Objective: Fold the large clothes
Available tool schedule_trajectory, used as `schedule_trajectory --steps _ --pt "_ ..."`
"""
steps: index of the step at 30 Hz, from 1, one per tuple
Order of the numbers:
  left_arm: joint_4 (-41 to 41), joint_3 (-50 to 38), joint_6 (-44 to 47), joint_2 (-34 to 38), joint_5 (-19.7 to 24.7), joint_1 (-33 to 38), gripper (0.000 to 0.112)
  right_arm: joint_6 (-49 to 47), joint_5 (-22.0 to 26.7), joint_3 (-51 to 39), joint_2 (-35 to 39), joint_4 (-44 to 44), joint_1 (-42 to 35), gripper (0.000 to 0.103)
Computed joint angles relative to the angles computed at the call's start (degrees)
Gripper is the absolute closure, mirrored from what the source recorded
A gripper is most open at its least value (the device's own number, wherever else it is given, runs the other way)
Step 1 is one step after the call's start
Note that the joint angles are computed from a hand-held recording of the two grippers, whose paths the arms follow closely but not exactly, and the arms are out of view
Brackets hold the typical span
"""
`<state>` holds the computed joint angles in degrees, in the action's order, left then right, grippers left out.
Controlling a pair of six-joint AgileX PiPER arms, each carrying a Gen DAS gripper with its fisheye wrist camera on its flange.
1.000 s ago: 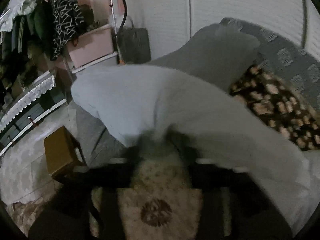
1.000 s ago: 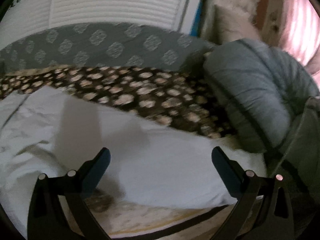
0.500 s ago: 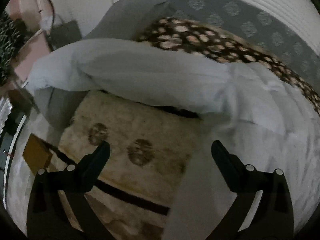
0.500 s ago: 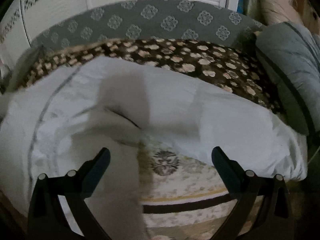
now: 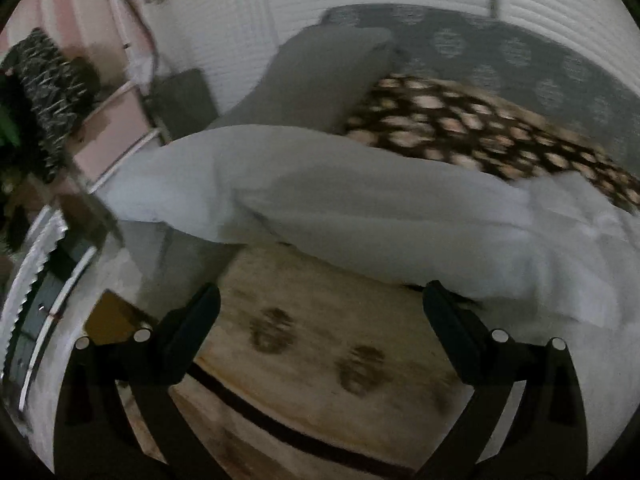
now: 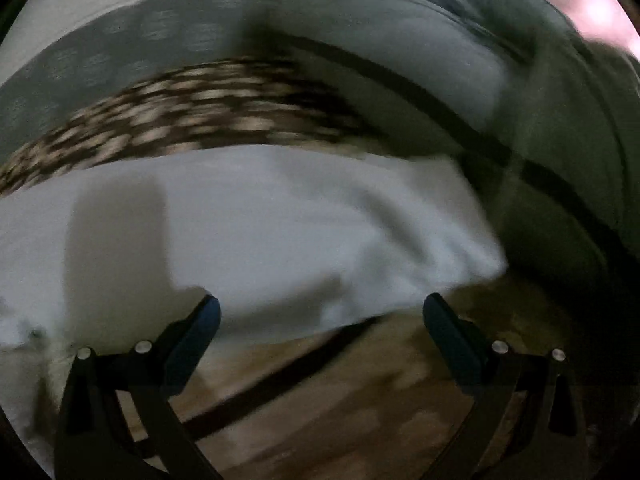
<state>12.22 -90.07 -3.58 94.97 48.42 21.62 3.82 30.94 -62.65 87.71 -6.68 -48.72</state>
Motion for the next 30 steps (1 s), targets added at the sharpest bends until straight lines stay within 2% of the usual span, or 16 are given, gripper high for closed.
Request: schedule_trajectory --steps 3,5,10,11,12,13,15,16,18,20,25,27,30 --pt "8.09 0.20 -5.11 3.69 -2.49 0.42 0.012 -4.99 -1.18 -2.92 4.96 10.44 -7.22 0.002" --pt "11.28 -0.15 -7.68 6.35 -2.14 0.15 0.012 -9.27 -1.07 -4.60 7.64 17.92 -10.23 0.002" --pt "10.84 -0.43 -6.86 8.37 -3.63 -0.42 0.012 -18.65 1.98 -6.59 13.42 30.61 -12.98 0.002" --pt "10.56 -0.19 -6.17 8.45 -4.42 -0.78 0.012 -19.48 0.87 -6.54 13.84 31.16 -12.61 0.004" --pt "10.53 0.33 -5.62 8.26 -5.31 -1.34 0.012 -20.80 0.13 -5.99 13.39 31.32 -12.35 0.016" --pt "10.89 0.40 -5.65 8.25 -5.74 -1.76 0.012 -24.15 0.21 -5.99 13.11 33.35 -12.29 0.041" --pt "12.06 0.84 -6.75 8.23 -7.00 -2.44 0.012 -27.47 1.01 -6.38 12.34 36.97 -12.59 0.074" --pt "12.02 0.79 -6.91 8.15 -7.28 -2.37 0.012 -26.64 0.50 -6.09 11.19 36.83 -12.36 0.083" --pt "9.72 -0.17 -5.87 8.38 -6.87 -1.54 0.012 -27.24 -1.41 -5.17 7.57 38.71 -11.72 0.086" --pt "5.00 -2.76 -3.45 9.20 -4.46 -0.24 0.012 -28.69 -3.09 -4.45 3.46 40.29 -10.58 0.088" --pt "-8.27 -7.72 -1.13 6.34 -1.53 4.25 0.015 -33.04 -3.85 -5.74 -7.63 44.69 -3.34 0.088" --pt "-14.14 -9.80 -0.54 4.20 0.47 5.64 0.015 -32.68 -3.57 -8.13 -10.52 43.59 4.11 0.088" --pt "-22.24 -8.76 1.40 -1.78 -0.44 6.11 0.014 -34.20 2.13 -11.87 -10.81 50.10 13.52 0.088"
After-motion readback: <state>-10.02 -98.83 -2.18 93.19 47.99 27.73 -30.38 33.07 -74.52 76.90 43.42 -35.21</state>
